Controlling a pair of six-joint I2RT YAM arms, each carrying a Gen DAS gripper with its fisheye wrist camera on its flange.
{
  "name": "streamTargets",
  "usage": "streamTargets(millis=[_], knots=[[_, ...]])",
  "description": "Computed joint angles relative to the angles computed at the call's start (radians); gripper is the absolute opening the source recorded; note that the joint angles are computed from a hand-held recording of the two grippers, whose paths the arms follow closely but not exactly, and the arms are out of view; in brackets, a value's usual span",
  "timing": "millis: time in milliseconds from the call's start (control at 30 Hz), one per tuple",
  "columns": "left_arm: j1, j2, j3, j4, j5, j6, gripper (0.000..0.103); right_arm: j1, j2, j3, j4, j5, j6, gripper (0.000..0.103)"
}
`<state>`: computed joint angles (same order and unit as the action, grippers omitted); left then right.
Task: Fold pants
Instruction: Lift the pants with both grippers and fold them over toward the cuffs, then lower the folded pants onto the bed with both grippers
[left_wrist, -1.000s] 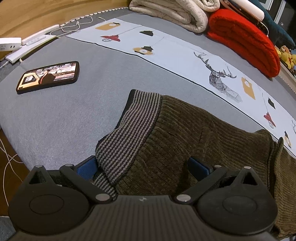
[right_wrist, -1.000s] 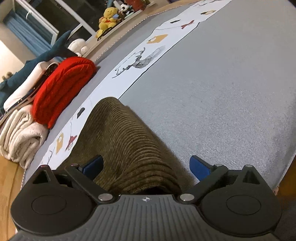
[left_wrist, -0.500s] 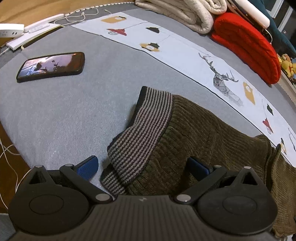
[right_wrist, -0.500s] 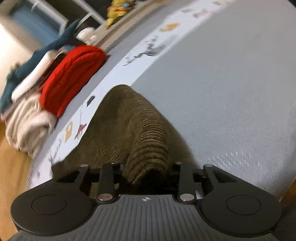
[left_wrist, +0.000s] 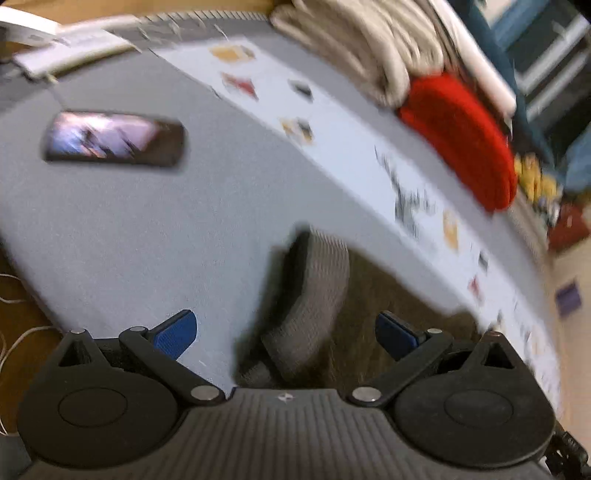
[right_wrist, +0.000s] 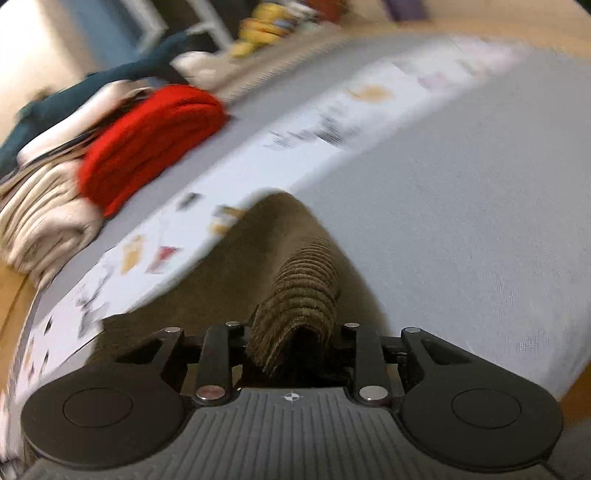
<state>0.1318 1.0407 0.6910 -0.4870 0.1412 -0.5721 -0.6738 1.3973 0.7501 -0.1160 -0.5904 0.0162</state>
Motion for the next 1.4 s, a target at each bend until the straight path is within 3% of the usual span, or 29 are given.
streamTargets(millis=[133,300,433,533,567,633,700,800,967,1033,1100,1167,1200,1300,1400], knots=[[0.244,-0.089,0.053,-0.113,0.088,0.099,0.103,0.264,-0.183,0.005,-0.020,0.111,-0.009,0.028],[0.510,-0.133,0.098,-0.222,0.174,0.206,0.103,0.831,-0.267,-0.018,0.087,0.420,-0.041,0.027],[0.668,-0.148,0.099,-0.283,0.228,0.271,0.103,1.249,-0.136,-0.054,0.257,0.533,-0.094,0.027],[0.789,-0.140,0.098,-0.340,0.301,0.347,0.103,1.423,0.091,-0.024,0.263,0.548,-0.158,0.028],[0.794,-0.136,0.096,-0.341,0.303,0.346,0.103,1.454,0.129,-0.056,0.325,0.580,-0.154,0.028],[0.789,-0.148,0.078,-0.326,0.285,0.354,0.103,1.477,0.131,-0.149,0.496,0.618,-0.196,0.029],[0.754,-0.137,0.076,-0.309,0.249,0.337,0.103,1.421,0.111,-0.119,0.445,0.540,-0.132,0.029],[0.732,-0.123,0.072,-0.285,0.272,0.305,0.103,1.352,0.049,-0.092,0.426,0.450,-0.037,0.027],[0.703,-0.120,0.070,-0.261,0.238,0.264,0.103,1.387,0.015,-0.063,0.359,0.387,-0.131,0.027],[0.700,-0.112,0.072,-0.264,0.223,0.261,0.103,1.434,0.082,-0.060,0.340,0.428,-0.192,0.030],[0.683,-0.105,0.074,-0.269,0.204,0.270,0.103,1.445,0.099,-0.142,0.476,0.435,-0.226,0.040],[0.654,-0.103,0.076,-0.267,0.196,0.282,0.103,1.405,0.033,-0.150,0.415,0.315,-0.188,0.087],[0.636,-0.108,0.077,-0.266,0.195,0.279,0.103,1.372,-0.023,-0.162,0.378,0.246,-0.162,0.091],[0.540,-0.139,0.087,-0.254,0.201,0.236,0.103,1.250,-0.211,-0.184,0.229,0.135,-0.117,0.091],[0.373,-0.170,0.111,-0.221,0.185,0.157,0.103,1.073,-0.390,-0.214,0.160,0.208,-0.087,0.084]])
